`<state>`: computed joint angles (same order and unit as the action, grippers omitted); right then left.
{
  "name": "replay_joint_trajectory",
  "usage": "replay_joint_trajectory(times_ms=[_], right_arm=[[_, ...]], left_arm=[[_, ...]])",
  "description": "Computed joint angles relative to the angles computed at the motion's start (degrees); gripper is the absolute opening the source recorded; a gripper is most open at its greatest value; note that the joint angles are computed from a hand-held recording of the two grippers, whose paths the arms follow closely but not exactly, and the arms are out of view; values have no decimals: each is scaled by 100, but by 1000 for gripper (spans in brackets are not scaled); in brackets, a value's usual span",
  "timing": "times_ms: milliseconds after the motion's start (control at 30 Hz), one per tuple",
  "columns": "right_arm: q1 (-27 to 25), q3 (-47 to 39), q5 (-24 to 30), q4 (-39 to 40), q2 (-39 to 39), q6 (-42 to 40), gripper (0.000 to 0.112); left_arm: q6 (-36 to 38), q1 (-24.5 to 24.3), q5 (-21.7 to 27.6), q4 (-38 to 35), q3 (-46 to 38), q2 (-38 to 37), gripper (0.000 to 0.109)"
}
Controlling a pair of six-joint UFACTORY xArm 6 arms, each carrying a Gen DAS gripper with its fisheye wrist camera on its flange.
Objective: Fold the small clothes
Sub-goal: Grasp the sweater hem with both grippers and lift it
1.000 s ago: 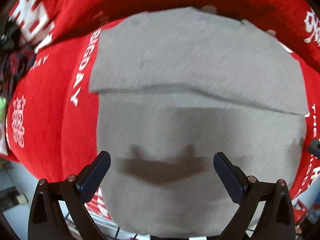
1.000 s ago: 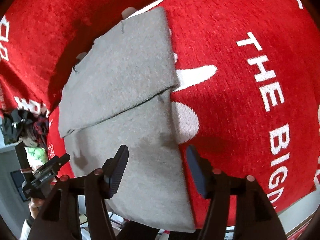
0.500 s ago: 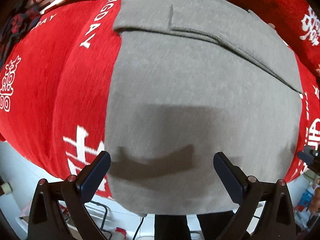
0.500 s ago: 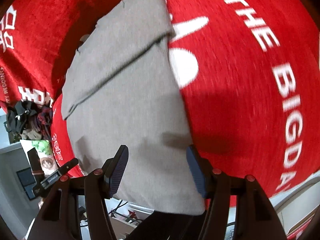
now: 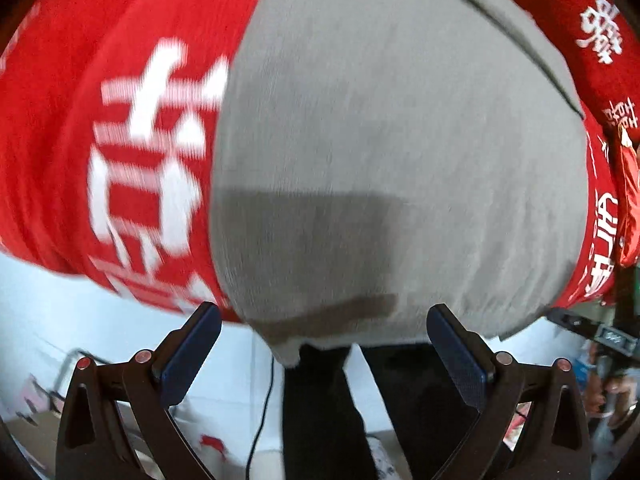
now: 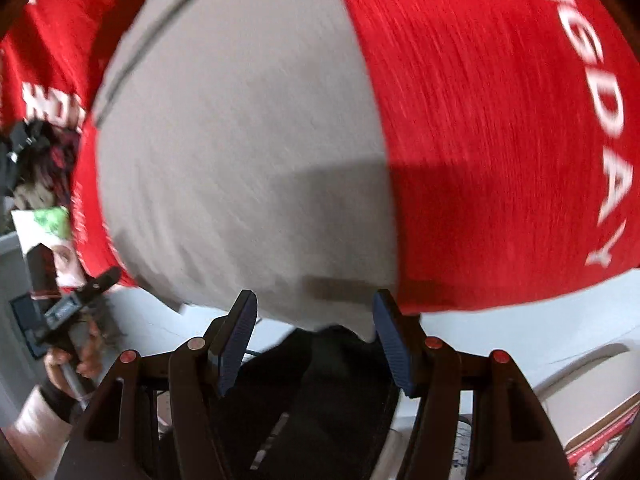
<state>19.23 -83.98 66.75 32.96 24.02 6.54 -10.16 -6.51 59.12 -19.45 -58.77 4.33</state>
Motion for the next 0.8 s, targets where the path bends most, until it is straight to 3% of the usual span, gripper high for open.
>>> replay_joint_trajectory(times_ms=[233, 333, 367, 433, 467, 500, 533, 567, 800], right_arm=[[193, 649, -405, 308, 24, -513, 64], [254, 739, -454, 433, 73, -683, 63], [251, 785, -483, 548, 51, -689, 60], [203, 858, -433, 886, -1, -671, 29], [179, 873, -374, 1002, -29, -627, 19], [149, 883, -333, 1143, -68, -638, 7], [116, 895, -293, 1330, -141, -724, 7], [95, 883, -265, 1464, -169, -792, 7], [-128, 483, -246, 2801, -319, -1071, 7]], left_arm=[[267, -103, -373, -531, 359, 164, 103], [316, -54, -512, -628, 456, 204, 98], [295, -32, -508, -600, 482, 175, 90], [536, 200, -349, -750, 398, 214, 74], [733, 323, -246, -1021, 444, 178, 56], [866, 344, -243, -1209, 708, 3, 32], [1147, 469, -92, -1503, 732, -27, 19], [1277, 542, 18, -1634, 674, 3, 14], [1789, 894, 487, -2075, 62, -284, 12]])
